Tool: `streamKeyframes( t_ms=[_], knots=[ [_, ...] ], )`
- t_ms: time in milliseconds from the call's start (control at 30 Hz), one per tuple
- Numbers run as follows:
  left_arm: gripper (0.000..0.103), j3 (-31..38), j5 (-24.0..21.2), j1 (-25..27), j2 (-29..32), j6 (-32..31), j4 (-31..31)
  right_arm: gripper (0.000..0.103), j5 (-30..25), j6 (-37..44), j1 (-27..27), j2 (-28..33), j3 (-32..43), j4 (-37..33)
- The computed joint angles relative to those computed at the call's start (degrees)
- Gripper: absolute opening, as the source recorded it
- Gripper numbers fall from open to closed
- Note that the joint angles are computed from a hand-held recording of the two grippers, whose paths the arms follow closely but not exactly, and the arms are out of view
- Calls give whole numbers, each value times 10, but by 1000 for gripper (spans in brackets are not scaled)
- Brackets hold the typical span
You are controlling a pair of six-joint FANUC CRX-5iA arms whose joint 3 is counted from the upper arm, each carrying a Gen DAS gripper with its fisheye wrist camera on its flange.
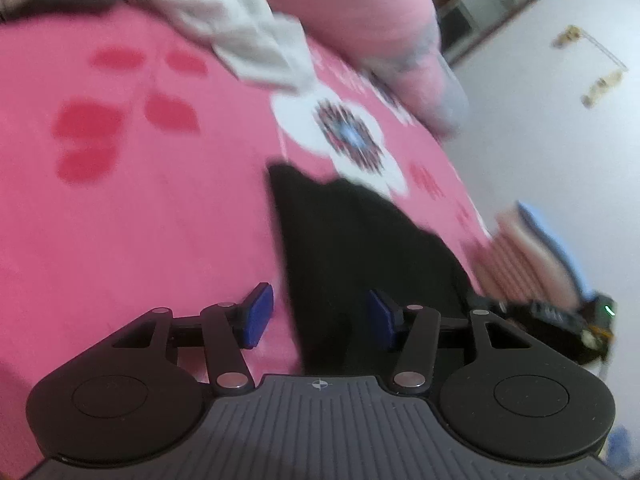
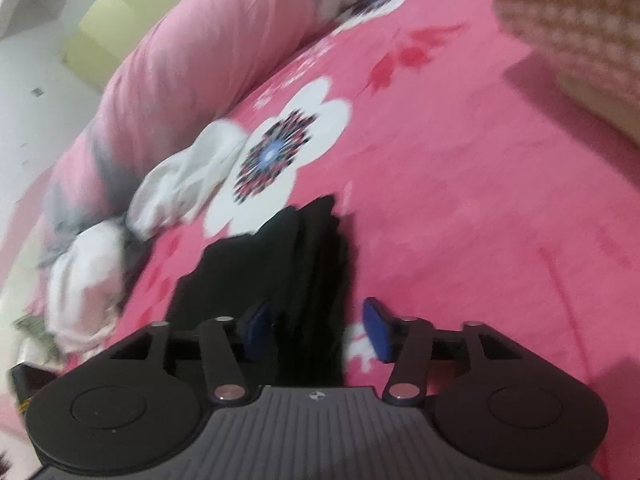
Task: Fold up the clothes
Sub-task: 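Close the left gripper on the black shirt strip beside the right gripper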
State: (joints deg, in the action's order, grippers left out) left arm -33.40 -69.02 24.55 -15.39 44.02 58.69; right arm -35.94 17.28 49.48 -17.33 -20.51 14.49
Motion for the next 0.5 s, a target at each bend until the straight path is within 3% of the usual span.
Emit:
streamKeyframes(
  t_ms=[167, 367, 500],
  knots=[
    [51, 18, 31, -40, 37, -7, 14, 69, 33, 139, -56, 38, 50, -148],
    [50, 40, 50, -81, 104, -43, 75, 67, 20, 350, -139, 106, 142, -370],
    [46, 29, 34, -75, 111, -58, 106, 62, 25, 390, -143, 105, 144, -395]
  ],
)
